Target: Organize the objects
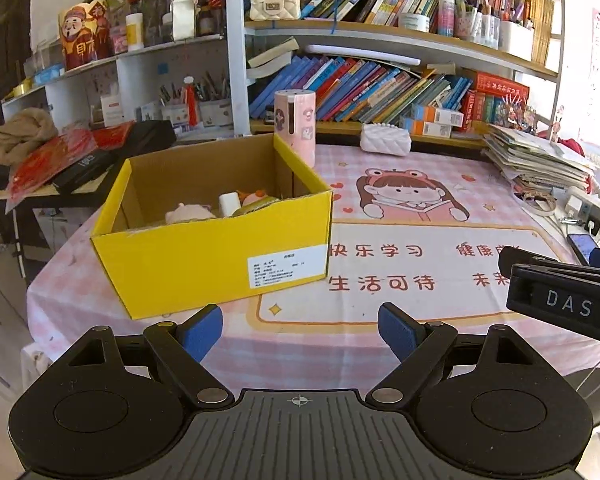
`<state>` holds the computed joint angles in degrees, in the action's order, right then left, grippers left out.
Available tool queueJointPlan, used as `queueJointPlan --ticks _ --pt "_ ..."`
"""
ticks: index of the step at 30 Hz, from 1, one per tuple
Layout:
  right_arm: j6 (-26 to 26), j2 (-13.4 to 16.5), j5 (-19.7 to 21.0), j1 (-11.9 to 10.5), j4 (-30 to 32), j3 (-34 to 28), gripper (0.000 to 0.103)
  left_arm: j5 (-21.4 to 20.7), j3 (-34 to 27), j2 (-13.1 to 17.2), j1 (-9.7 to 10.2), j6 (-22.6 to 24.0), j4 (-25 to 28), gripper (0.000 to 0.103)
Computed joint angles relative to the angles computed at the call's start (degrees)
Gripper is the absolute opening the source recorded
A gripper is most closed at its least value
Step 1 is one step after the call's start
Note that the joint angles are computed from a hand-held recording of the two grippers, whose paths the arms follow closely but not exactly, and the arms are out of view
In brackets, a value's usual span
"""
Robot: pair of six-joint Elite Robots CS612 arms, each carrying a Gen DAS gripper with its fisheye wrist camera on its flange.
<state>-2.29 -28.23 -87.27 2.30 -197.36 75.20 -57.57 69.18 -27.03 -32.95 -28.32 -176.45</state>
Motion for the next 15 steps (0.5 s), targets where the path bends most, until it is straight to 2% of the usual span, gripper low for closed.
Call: queueJointPlan --ticks 15 --pt "-0.91 -0.20 0.18 0.22 -0.30 0.46 0.096 -0.67 0.13 -0.03 0.02 0.69 -0.24 0.088"
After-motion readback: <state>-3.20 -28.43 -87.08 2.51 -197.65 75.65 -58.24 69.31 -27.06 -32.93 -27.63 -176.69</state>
